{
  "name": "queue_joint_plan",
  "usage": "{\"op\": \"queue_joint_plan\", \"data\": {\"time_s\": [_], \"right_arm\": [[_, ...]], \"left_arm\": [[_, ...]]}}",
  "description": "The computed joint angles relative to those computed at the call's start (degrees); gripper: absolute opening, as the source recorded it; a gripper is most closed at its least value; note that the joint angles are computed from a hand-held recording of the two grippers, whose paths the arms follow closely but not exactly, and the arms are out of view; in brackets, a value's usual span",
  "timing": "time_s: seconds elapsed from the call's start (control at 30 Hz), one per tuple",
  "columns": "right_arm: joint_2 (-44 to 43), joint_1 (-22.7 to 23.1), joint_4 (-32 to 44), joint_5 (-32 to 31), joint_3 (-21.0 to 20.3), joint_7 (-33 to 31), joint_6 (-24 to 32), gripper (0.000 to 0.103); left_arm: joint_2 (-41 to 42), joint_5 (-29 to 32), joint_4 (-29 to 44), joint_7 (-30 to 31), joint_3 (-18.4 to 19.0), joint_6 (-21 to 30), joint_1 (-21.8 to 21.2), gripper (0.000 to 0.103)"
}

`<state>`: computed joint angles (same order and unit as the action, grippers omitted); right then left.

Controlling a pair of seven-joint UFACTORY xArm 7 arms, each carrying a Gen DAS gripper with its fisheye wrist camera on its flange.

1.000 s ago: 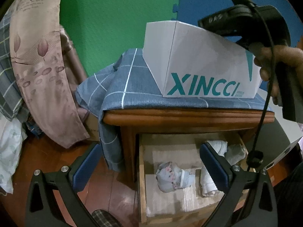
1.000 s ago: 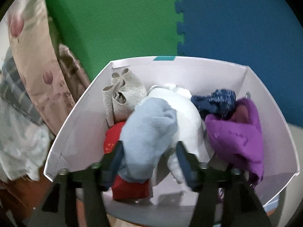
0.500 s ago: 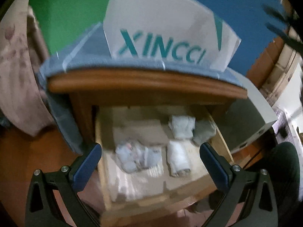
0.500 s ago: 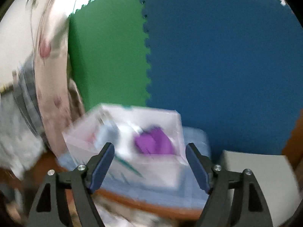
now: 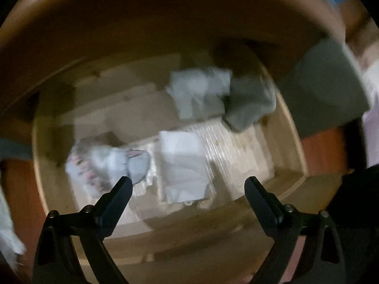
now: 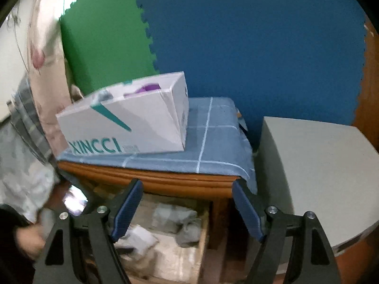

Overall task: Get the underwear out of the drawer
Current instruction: 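Grasp the white sock with the left tool and lift it out, then carry the white sock over the white box with the left tool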

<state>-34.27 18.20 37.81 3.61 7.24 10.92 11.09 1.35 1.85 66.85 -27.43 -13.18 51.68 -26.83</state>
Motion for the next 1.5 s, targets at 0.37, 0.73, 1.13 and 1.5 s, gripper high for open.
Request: {"op": "queue_joint_plan", "data": {"time_s": [0.37, 0.73, 1.13, 1.5], "right_arm": [[-4.0, 9.8, -3.4, 8.9, -10.7, -6.1, -2.2, 0.08], [-4.0, 10.3, -3.6, 11.3, -10.3, -8.1, -2.8, 0.08], [5.0, 6.0, 2.3, 7.8, -3.3, -7.9, 6.4, 0.08], [11.3, 5.5, 5.8, 2.2, 2.8, -11.4, 13.3, 0.08]], "left_arm": [[12.6, -0.9, 12.5, -4.1, 1.1, 13.4, -1.8, 0.074], [7.7, 0.8, 7.6, -1.9, 1.0, 10.3, -2.2, 0.024], [-19.5, 10.5, -5.7, -8.6, -4.8, 3.2, -0.1, 0.024], [-30.3, 20.9, 3.0, -10.4, -10.8, 1.2, 9.0, 0.025]]}}
